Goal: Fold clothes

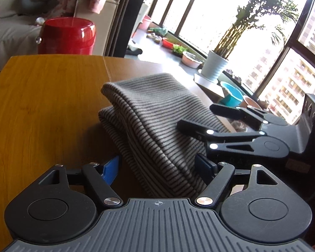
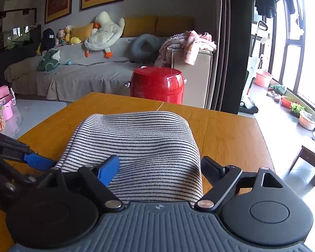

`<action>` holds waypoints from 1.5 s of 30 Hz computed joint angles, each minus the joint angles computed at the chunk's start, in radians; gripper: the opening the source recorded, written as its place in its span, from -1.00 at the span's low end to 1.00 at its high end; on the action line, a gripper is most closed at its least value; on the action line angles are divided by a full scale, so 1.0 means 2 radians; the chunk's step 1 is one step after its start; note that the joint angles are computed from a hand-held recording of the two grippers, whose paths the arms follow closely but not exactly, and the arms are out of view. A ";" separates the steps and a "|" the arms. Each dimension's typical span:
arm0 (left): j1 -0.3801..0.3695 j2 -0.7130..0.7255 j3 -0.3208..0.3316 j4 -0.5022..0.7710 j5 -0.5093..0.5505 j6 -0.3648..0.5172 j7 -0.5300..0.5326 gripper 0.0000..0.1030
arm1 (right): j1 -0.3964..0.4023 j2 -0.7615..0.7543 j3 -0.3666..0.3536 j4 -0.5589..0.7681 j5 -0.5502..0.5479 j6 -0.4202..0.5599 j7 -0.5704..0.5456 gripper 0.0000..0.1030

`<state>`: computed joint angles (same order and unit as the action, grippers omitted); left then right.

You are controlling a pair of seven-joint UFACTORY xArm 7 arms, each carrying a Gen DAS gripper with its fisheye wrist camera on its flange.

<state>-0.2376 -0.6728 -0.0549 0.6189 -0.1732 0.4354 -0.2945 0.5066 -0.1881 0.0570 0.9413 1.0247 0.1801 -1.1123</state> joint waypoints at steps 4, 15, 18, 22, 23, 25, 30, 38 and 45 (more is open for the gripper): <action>-0.006 0.003 0.002 -0.013 -0.004 -0.024 0.004 0.55 | -0.005 -0.005 -0.006 -0.001 0.005 0.018 -0.005 0.73; 0.005 -0.001 -0.010 -0.021 0.007 -0.036 -0.011 0.62 | -0.028 -0.034 -0.033 -0.018 0.002 0.088 0.011 0.98; 0.009 -0.003 -0.016 -0.027 0.015 -0.044 -0.020 0.68 | -0.050 -0.034 -0.044 -0.012 0.015 0.141 0.042 0.98; -0.003 -0.004 -0.002 -0.036 0.007 -0.056 -0.020 0.73 | -0.071 -0.031 -0.049 -0.010 0.060 0.179 0.035 0.98; -0.005 -0.005 0.000 -0.038 0.006 -0.057 -0.019 0.73 | -0.077 -0.028 -0.052 -0.007 0.076 0.192 0.037 0.98; -0.008 -0.008 0.003 -0.041 0.005 -0.060 -0.017 0.73 | -0.091 -0.016 -0.057 0.002 0.105 0.225 0.049 0.98; -0.027 -0.008 0.025 -0.050 -0.013 -0.074 -0.005 0.72 | -0.131 0.027 -0.057 0.029 0.138 0.335 0.120 0.73; -0.003 -0.021 0.018 -0.055 -0.008 -0.061 -0.008 0.69 | -0.152 -0.021 -0.003 0.016 0.073 0.278 0.067 0.61; -0.048 -0.010 0.044 -0.059 -0.052 -0.081 -0.005 0.62 | -0.134 -0.006 -0.028 0.022 0.039 0.297 0.068 0.57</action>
<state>-0.3335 -0.6934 0.0337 0.5013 -0.2780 0.2741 -0.3051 0.2385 -0.2006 0.0014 0.9860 1.1032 0.7733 -0.9767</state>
